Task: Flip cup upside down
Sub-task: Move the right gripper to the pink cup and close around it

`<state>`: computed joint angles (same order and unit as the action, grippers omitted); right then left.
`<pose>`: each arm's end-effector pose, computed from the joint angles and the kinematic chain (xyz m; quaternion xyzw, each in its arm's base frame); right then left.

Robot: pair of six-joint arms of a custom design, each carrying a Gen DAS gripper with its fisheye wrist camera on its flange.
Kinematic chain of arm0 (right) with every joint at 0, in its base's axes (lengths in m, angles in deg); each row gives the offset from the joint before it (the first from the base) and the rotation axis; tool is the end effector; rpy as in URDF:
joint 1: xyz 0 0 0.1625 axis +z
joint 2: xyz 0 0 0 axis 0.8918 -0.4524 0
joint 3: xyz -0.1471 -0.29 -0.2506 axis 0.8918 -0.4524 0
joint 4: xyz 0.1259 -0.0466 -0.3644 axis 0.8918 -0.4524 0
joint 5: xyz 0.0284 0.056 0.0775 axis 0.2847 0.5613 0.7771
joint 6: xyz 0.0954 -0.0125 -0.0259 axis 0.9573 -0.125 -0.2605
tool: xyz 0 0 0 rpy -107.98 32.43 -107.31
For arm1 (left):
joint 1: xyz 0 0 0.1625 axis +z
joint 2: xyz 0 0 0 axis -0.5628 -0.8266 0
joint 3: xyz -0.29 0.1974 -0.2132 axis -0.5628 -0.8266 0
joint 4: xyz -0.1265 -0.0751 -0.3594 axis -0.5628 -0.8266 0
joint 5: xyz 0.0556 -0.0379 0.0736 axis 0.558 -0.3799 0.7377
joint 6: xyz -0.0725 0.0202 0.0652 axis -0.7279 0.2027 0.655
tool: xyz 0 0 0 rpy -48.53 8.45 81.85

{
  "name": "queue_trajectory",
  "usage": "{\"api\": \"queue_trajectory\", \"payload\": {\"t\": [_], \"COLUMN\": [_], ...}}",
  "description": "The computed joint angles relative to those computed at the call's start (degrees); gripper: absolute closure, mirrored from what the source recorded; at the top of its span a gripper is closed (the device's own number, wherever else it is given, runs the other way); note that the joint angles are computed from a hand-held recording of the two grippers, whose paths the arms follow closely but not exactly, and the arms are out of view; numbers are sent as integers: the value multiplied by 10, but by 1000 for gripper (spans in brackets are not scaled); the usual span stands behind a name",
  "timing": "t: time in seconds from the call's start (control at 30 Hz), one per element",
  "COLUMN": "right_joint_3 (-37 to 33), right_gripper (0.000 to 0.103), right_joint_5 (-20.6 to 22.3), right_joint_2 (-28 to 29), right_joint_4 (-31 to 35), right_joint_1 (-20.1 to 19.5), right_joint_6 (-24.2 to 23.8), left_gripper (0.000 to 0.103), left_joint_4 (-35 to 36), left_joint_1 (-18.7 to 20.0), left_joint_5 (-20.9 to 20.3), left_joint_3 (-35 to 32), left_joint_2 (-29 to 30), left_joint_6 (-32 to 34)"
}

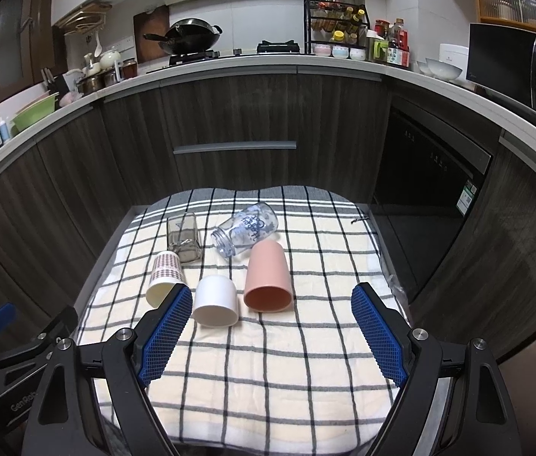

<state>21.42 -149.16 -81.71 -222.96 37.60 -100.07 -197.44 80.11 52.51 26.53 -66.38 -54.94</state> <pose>0.2107 -0.7026 0.2829 0.1743 -0.8493 0.3696 0.3342 -0.3395 -0.6725 0.1402 0.0474 0.8331 -0.3903 0.3891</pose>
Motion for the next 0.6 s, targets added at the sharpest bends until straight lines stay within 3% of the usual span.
{"api": "queue_trajectory", "payload": {"t": [0.33, 0.6], "right_joint_3": [-90, -259], "right_gripper": [17, 17], "right_joint_5": [8, -6], "right_joint_2": [54, 148], "right_joint_4": [40, 169], "right_joint_1": [-18, -36], "right_joint_6": [-7, 14], "left_gripper": [0, 0], "left_joint_4": [-87, -136], "left_joint_1": [26, 51], "left_joint_5": [18, 35], "left_joint_3": [-63, -158], "left_joint_2": [61, 128], "left_joint_6": [90, 170]}}
